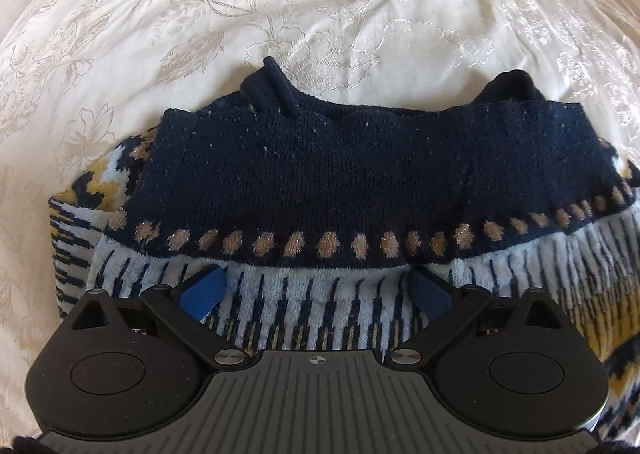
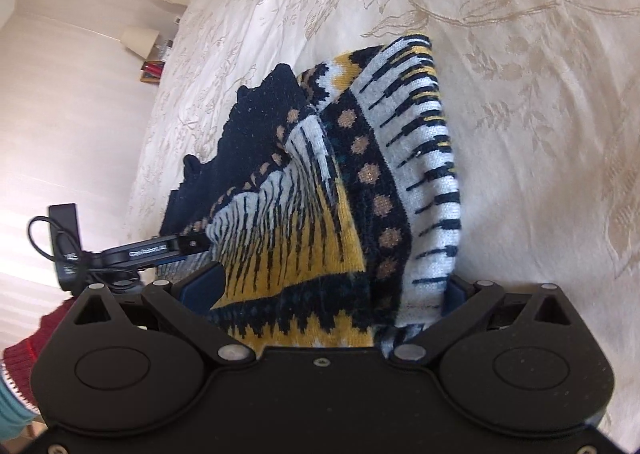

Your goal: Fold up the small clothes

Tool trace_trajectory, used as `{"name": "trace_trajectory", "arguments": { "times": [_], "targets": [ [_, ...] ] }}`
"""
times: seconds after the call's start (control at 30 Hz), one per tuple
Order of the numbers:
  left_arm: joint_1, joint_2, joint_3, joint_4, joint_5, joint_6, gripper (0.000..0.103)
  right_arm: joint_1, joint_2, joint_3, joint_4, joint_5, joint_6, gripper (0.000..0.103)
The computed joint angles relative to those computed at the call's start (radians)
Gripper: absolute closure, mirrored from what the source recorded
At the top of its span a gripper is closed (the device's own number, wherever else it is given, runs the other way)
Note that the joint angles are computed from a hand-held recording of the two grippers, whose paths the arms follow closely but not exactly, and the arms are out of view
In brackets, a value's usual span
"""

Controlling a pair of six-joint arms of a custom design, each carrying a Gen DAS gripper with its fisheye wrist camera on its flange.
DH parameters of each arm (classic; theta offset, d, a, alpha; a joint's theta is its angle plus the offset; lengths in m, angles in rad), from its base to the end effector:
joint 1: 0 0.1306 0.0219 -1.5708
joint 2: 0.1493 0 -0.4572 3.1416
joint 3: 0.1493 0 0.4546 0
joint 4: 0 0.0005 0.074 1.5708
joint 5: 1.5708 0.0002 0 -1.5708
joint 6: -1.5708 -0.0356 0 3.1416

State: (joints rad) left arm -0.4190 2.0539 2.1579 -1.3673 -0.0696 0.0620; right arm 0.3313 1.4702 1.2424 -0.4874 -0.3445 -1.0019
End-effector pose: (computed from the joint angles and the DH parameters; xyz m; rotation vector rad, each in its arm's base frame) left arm 0.7108 -0.3144 0.4421 0.4869 2.7844 -0.0088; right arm 0.5334 0.1957 0.4139 0.6285 2.3998 1.0353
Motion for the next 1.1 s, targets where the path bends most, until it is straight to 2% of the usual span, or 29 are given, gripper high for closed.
{"name": "trace_trajectory", "arguments": {
  "times": [0.13,0.37,0.5,0.53,0.57,0.83,0.97,1.07,1.1],
  "targets": [
    [0.002,-0.003,-0.011,0.012,0.008,0.006,0.0,-0.014,0.007,-0.018,0.069,-0.046,-0.035,0.0],
    [-0.001,-0.012,-0.025,0.028,0.004,0.015,0.0,-0.006,0.036,0.013,0.065,-0.035,-0.067,0.0],
    [0.01,0.016,0.052,-0.048,0.034,0.023,0.002,-0.008,0.035,0.005,0.088,-0.04,-0.078,0.0],
    [0.009,0.007,0.047,-0.047,0.033,0.031,0.004,-0.008,0.035,0.005,0.087,-0.04,-0.075,0.0],
    [0.007,-0.01,0.031,-0.04,0.035,0.034,0.007,-0.008,0.035,0.006,0.085,-0.039,-0.072,0.0],
    [-0.037,-0.178,-0.207,0.035,0.022,0.044,0.007,-0.003,0.032,0.009,0.074,-0.026,-0.068,0.0],
    [-0.047,-0.196,-0.264,0.033,0.012,0.029,0.005,-0.004,0.031,0.011,0.067,-0.03,-0.072,0.0],
    [-0.037,-0.191,-0.255,0.024,0.043,0.048,0.006,-0.002,0.036,0.029,0.026,-0.017,-0.056,0.006],
    [-0.032,-0.194,-0.253,0.024,0.053,0.052,0.006,0.0,0.038,0.036,0.009,-0.01,-0.048,0.011]
  ]
}}
